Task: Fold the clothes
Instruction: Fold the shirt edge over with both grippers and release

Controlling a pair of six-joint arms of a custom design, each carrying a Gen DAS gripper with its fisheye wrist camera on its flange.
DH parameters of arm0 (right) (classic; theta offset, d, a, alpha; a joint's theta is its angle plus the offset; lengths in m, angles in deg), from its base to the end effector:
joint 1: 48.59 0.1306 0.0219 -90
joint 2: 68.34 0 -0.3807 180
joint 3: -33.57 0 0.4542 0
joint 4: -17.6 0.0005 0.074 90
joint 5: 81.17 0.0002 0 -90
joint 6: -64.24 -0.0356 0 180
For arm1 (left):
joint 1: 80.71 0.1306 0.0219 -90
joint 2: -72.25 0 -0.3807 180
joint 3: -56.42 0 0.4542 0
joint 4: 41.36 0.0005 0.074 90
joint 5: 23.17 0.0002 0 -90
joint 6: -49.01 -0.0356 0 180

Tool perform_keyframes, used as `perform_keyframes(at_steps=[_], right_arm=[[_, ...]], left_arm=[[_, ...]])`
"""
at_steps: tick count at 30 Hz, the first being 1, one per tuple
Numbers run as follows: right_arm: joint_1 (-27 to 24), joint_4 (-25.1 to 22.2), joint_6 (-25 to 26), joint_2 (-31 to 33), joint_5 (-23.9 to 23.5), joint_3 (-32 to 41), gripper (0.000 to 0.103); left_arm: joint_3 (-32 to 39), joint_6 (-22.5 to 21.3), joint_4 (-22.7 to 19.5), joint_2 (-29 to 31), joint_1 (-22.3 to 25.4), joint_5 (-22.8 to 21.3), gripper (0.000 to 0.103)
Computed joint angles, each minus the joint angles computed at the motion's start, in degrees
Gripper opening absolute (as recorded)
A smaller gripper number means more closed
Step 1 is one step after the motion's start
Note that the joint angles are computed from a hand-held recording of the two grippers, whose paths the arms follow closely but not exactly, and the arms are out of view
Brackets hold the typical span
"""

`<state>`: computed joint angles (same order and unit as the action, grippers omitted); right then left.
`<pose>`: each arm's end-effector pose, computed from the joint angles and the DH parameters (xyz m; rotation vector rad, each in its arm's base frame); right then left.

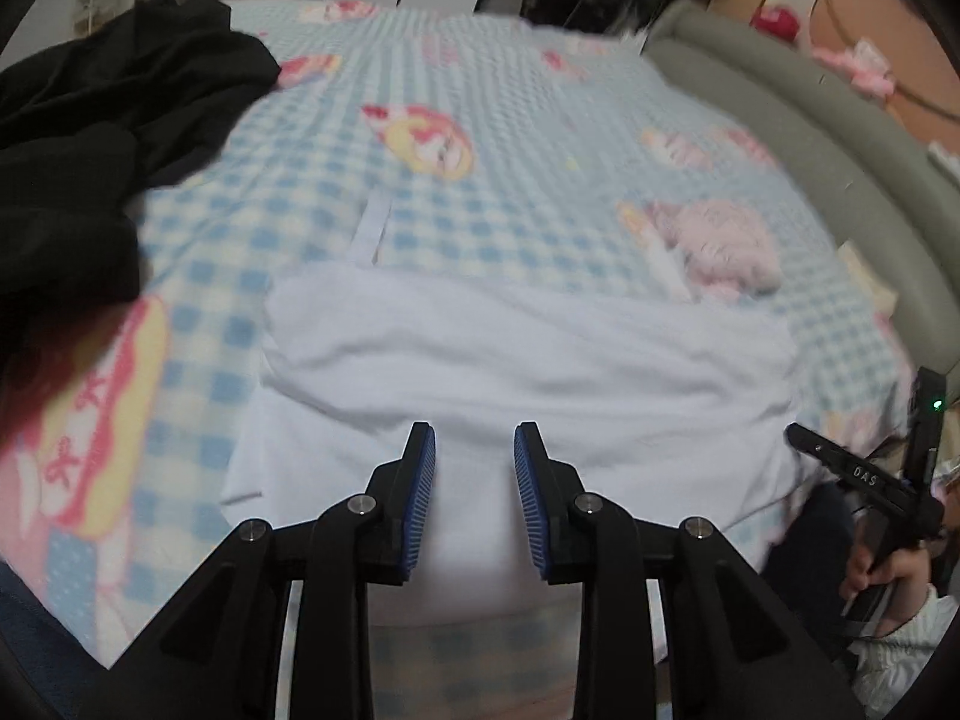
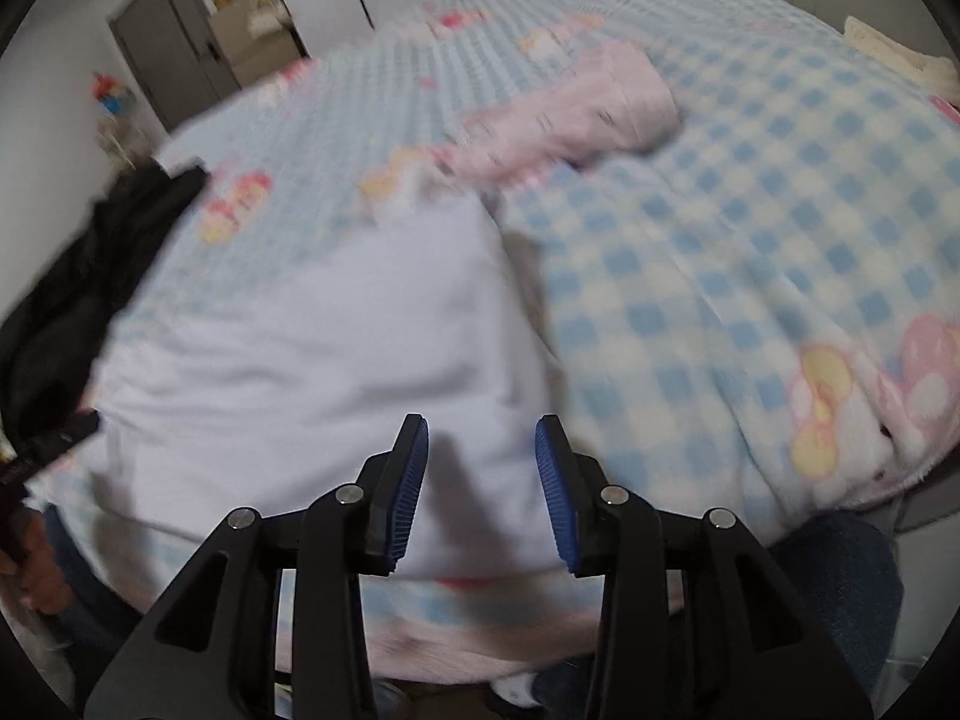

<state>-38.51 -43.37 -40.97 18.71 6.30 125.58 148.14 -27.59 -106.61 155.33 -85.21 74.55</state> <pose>0.5077 0.0913 0.4591 0.0974 2.5611 0.2267 0.4831 -0.0433 0.4854 -0.1476 2.5677 -0.2914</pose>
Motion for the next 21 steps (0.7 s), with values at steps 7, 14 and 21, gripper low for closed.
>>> perform_keyframes(at_steps=[7, 14, 21], right_arm=[[-2.45, 2.61, -3.74, -3.05, 2.66, -2.26, 0.043], [-4.2, 0.3, -3.92, 1.72, -14.47, 0.36, 0.064], [-2.95, 4.14, -2.76, 1.32, -17.7, 0.19, 0.013]], left_arm=[[-2.81, 2.6, 0.96, -2.01, 1.46, 3.32, 0.029], [-4.2, 2.13, 2.68, -3.5, 0.1, 7.34, 0.029], [-0.42, 0.31, -2.12, -0.57, -2.44, 11.78, 0.03]])
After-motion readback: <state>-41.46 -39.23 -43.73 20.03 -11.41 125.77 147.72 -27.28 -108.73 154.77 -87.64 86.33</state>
